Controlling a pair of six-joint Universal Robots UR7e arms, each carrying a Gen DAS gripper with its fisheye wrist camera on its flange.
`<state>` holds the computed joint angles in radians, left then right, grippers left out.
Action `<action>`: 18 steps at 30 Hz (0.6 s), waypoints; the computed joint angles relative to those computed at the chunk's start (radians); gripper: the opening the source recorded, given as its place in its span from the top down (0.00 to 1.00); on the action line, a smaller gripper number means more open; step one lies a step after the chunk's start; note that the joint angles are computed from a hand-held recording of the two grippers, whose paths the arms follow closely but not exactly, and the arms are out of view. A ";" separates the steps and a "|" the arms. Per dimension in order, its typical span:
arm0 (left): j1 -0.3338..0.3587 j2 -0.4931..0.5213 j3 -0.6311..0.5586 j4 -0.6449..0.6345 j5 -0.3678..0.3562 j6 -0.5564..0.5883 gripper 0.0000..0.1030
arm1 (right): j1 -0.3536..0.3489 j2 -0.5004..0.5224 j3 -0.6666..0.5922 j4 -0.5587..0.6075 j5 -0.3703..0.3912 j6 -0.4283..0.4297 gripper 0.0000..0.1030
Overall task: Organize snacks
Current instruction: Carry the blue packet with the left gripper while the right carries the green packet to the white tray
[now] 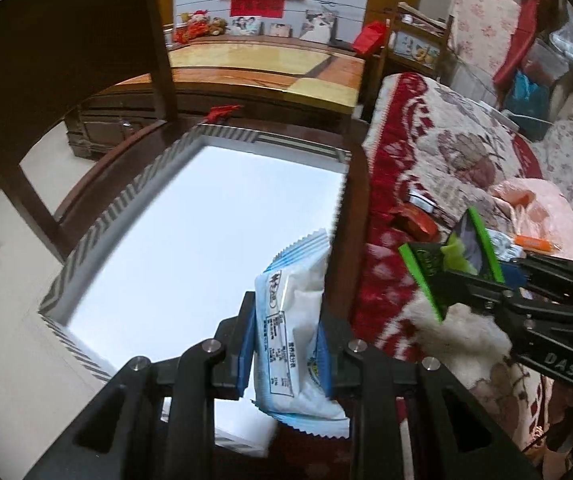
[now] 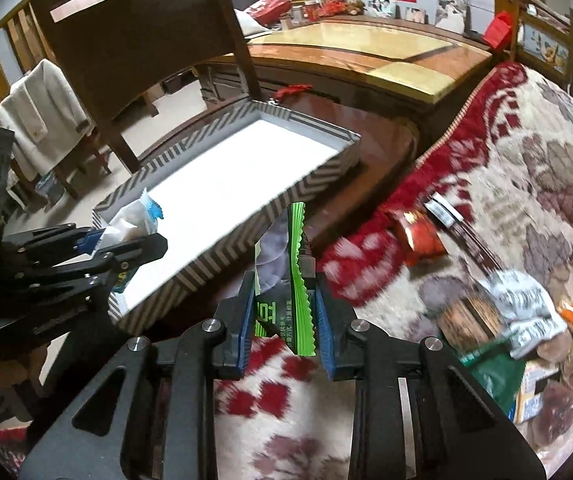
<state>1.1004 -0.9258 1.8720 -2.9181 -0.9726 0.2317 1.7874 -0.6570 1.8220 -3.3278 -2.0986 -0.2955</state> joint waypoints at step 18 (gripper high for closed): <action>0.080 0.039 -0.121 0.071 0.057 -0.032 0.73 | 0.025 0.119 -0.230 0.225 0.091 0.024 0.75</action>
<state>1.1807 -0.8866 1.7507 -2.8475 -0.9156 0.1993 1.8128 -0.5382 1.5922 -3.1028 -2.0076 -0.2716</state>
